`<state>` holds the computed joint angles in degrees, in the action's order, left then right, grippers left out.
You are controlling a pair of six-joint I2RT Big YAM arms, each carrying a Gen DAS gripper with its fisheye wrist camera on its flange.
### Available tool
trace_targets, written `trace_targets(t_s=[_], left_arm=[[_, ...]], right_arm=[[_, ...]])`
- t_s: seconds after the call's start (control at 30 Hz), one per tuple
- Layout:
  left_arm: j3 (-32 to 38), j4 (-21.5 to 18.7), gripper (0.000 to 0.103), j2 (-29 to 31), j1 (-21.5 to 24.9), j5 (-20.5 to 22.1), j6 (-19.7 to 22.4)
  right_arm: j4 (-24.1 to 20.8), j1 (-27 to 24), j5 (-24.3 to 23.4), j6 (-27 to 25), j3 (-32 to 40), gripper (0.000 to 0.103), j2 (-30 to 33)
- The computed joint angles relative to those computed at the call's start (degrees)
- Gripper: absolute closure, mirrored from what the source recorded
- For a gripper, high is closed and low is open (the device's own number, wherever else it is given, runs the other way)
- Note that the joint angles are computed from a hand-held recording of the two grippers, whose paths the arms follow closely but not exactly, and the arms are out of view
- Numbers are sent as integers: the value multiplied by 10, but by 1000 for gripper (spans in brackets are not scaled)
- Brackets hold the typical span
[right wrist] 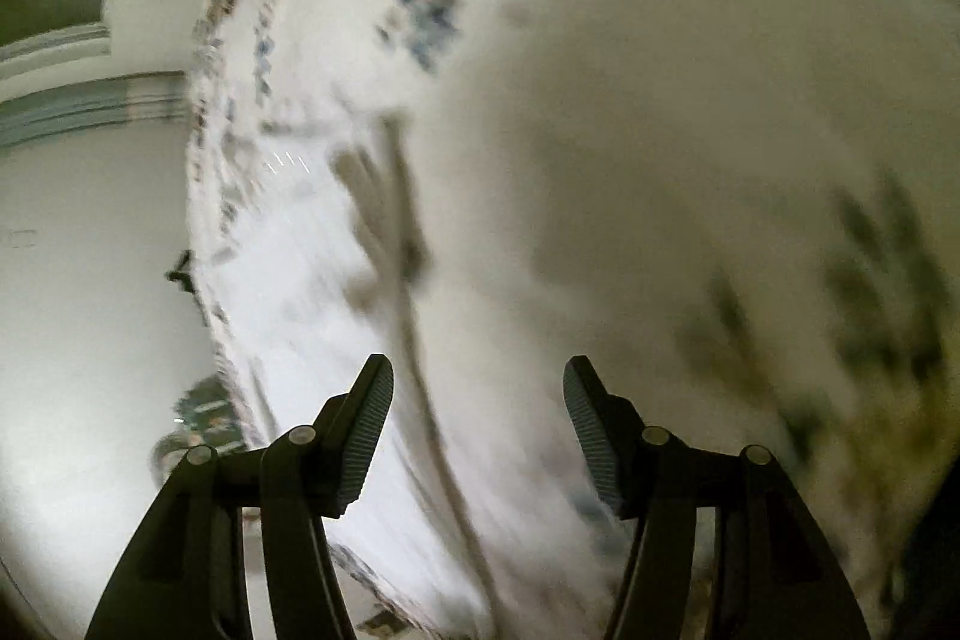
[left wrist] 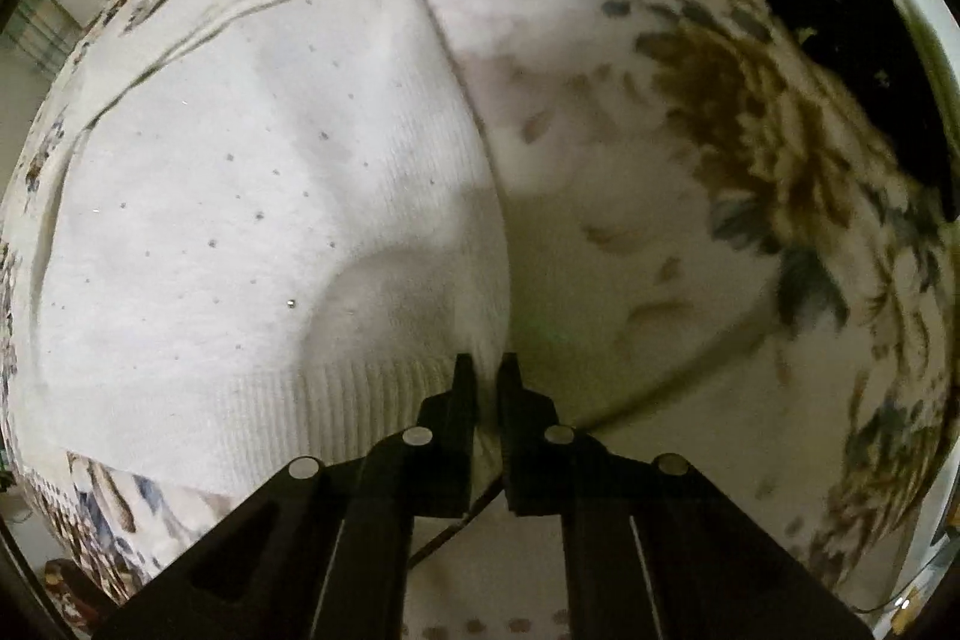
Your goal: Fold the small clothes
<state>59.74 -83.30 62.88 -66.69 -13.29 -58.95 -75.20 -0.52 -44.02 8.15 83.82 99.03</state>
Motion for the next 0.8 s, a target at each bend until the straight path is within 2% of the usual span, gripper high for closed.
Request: trace_targets(t_s=[0.1,0.2,0.23,0.27,0.3,0.33,0.37,0.4,0.47,0.5,0.53,0.63,0.67,0.73,0.77,0.8], left_arm=[[16,-12,98,4,-1,-1,-15],[22,-14,98,8,0,1,-24],[22,-11,98,11,-2,3,-26],[19,-12,98,6,-1,4,-25],[19,-11,98,6,-2,4,-26],[23,-6,98,10,-2,4,-25],[24,-8,98,8,-1,3,-20],[24,-12,98,6,-1,2,-16],[23,-13,98,0,-3,1,-11],[23,-14,98,-1,-6,0,-10],[19,-14,98,-5,-9,0,-9],[13,-8,98,-9,-7,5,-9],[12,-6,98,-11,-3,7,-10],[12,-4,98,-16,0,6,-17],[13,-3,98,-19,2,6,-19],[12,-1,98,-24,3,6,-25]], right_arm=[[45,18,-48,63,73,42,73],[31,33,-81,104,139,42,143],[10,39,-93,106,157,42,165],[-1,44,-103,109,166,60,177],[11,47,-114,121,163,86,178],[-5,53,-107,107,174,90,183],[-17,60,-68,84,186,92,181],[-19,67,-4,60,201,92,171],[-3,66,48,61,216,94,162],[-6,65,72,62,228,95,167],[-27,63,78,59,249,95,183],[-70,71,72,37,286,92,211],[-93,72,51,25,304,88,224],[-111,69,29,26,317,78,233],[-99,65,9,35,301,67,226],[-84,60,-11,52,290,60,222]])
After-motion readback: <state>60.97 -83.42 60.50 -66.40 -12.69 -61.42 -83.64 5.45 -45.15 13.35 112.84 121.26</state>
